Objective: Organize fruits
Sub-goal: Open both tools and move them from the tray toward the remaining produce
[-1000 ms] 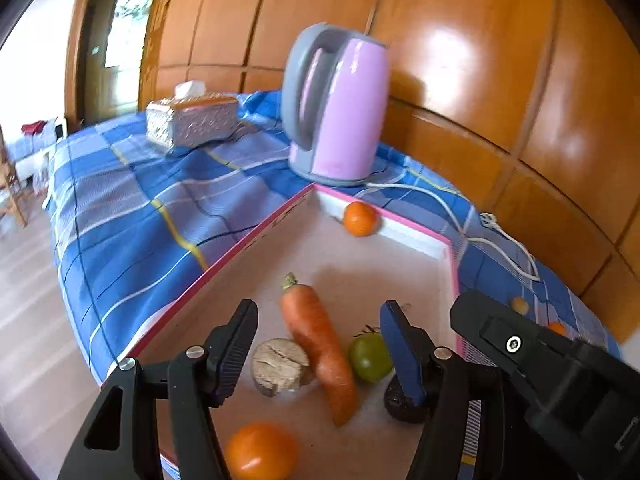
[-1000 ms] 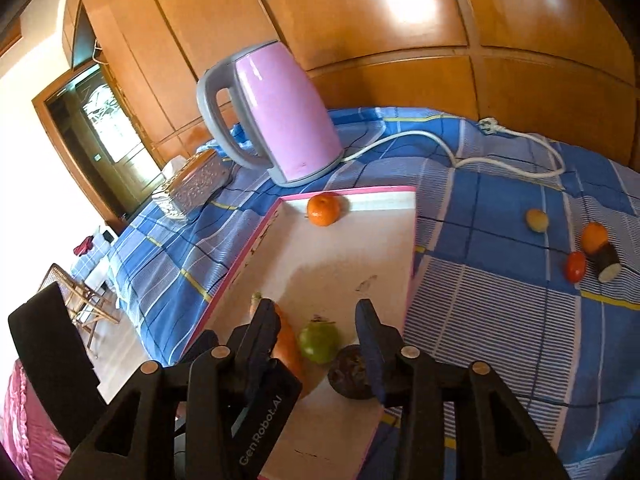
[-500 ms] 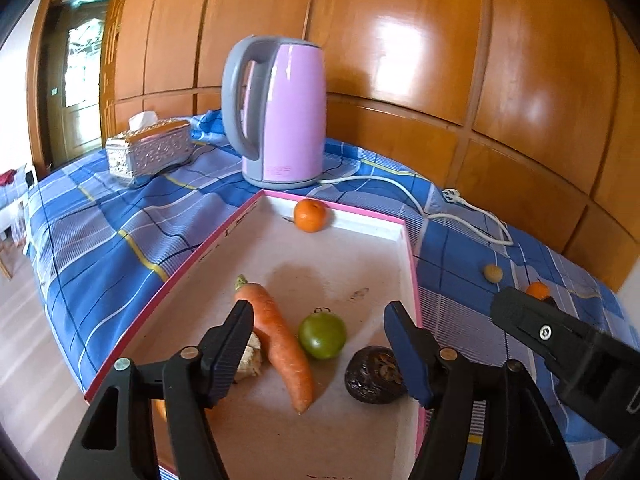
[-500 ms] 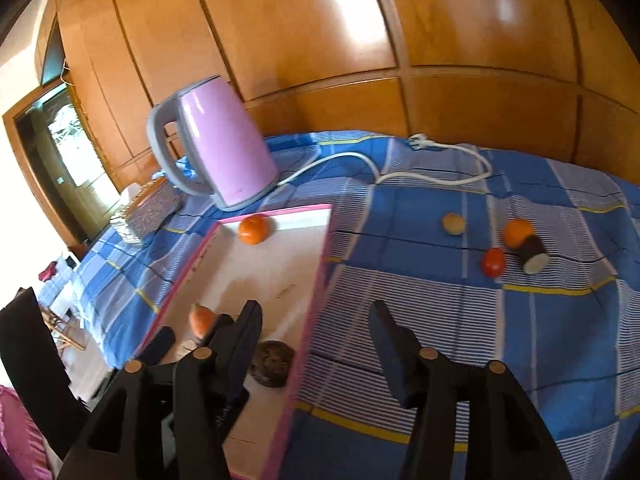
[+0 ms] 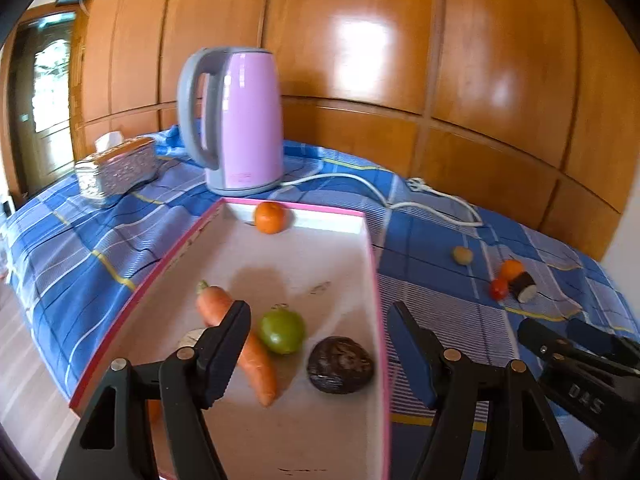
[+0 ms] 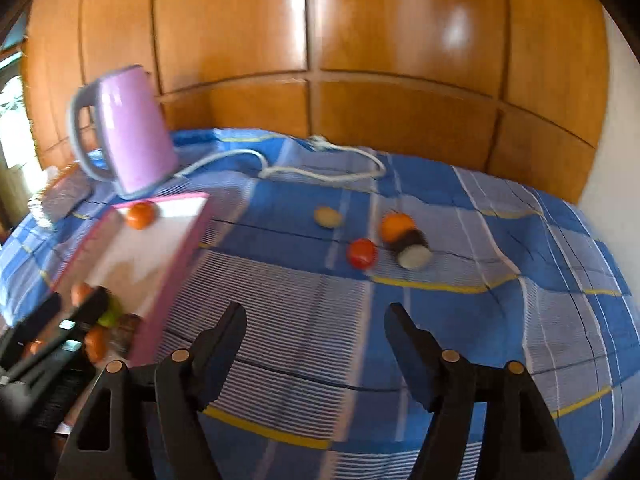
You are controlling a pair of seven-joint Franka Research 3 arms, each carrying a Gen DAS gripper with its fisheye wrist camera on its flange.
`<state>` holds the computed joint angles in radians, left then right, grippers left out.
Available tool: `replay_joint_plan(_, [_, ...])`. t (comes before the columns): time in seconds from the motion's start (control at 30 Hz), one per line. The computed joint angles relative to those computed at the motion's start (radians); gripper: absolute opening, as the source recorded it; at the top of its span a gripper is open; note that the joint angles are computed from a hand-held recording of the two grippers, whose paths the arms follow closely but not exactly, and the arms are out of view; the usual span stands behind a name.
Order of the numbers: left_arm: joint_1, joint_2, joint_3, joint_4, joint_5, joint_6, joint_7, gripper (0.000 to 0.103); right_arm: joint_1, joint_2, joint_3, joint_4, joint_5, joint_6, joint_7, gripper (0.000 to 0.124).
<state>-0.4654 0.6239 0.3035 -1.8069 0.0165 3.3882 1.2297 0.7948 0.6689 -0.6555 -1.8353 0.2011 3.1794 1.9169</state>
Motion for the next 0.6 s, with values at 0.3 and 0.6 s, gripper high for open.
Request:
replay_joint_plan(0.3, [0.173, -0.012, -0.212, 0.004, 0.144, 0.026, 0.056, 0.074, -0.248, -0.065, 0.231, -0.023, 0.055, 0.002, -0.023, 0.073])
replay_joint_plan(0.6, [0.256, -0.005, -0.314, 0.025, 0.233, -0.023, 0.055, 0.074, -0.444, -0.041, 0.394, 0.046, 0.074, -0.037, -0.017, 0.047])
